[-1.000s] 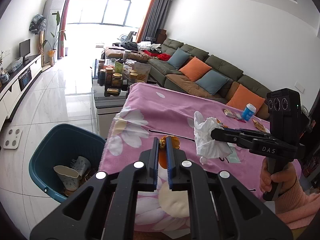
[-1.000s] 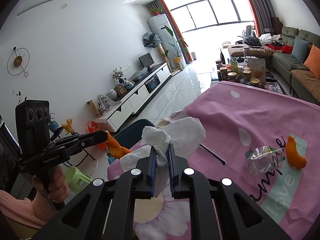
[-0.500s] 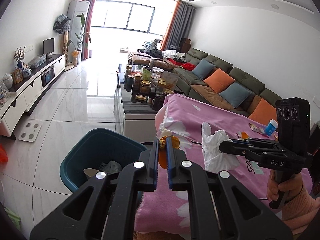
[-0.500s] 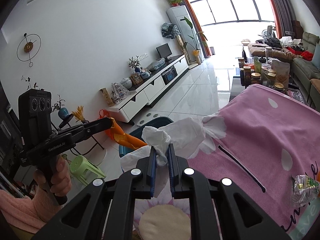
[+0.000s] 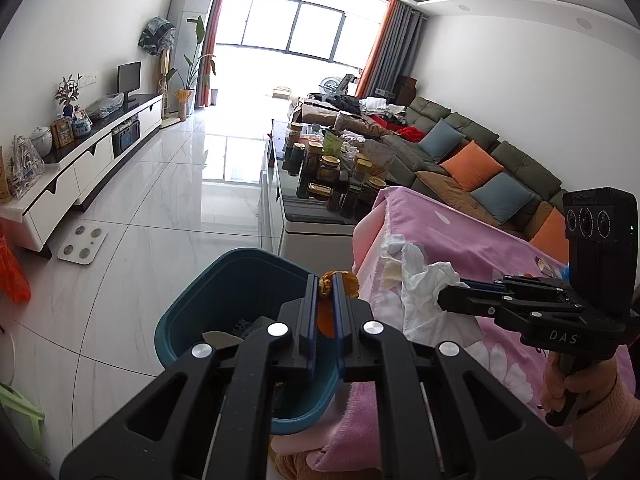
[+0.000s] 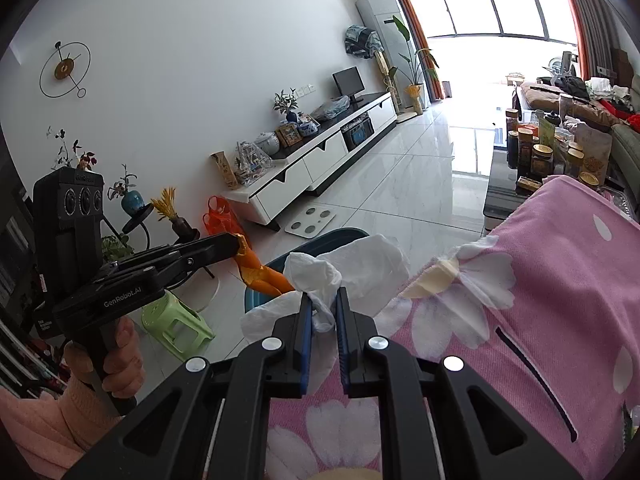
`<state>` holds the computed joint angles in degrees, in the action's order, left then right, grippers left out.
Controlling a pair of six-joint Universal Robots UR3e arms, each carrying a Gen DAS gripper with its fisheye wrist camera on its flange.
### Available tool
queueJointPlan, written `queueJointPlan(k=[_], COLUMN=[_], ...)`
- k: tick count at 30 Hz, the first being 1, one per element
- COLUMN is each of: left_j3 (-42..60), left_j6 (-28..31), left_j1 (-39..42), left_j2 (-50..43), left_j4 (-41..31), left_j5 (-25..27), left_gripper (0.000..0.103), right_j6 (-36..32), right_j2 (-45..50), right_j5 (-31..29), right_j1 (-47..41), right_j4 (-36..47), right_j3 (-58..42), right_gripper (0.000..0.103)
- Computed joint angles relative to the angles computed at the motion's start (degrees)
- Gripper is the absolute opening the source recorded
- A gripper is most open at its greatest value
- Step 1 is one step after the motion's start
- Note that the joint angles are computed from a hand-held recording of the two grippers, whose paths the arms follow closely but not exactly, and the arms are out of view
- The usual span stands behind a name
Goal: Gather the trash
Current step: 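Carry the orange peel and tissue toward the teal wastebasket, then open both grippers over the wastebasket to drop the peel and tissue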
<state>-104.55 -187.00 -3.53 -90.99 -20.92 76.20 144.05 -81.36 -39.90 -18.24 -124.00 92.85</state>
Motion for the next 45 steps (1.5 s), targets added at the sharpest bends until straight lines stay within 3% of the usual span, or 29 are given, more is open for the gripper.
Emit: queueJointPlan(k=[13,29,38,45], left_j3=[-1.3,1.2,5.3,6.1], left_j6=[-1.3,-2.8,-3.5,-4.4], left_j1=[3.6,4.4,4.1,4.1], left_j2=[-4.7,-15.0,-21.0,-22.8], left_j4=[2.0,3.7,2.5,2.8], left_j5=[-0.2,1.6,1.1,1.3], left_gripper=[0.007,0.007,0.012,0.019], right_j6=[6.6,11.3,13.0,13.5], right_j2=[10.8,22.8,25.4,24.7], right_j5=[-6.5,-15.5,-19.0,-18.1], right_j1=[8.6,16.0,17.7,16.7], right_j4=[-5.0,-1.1,1.9,1.0], right_j3=[-8.7,-23.5,-27.7,-26.0], right_gripper=[0.010,0.011,0.024,0.026])
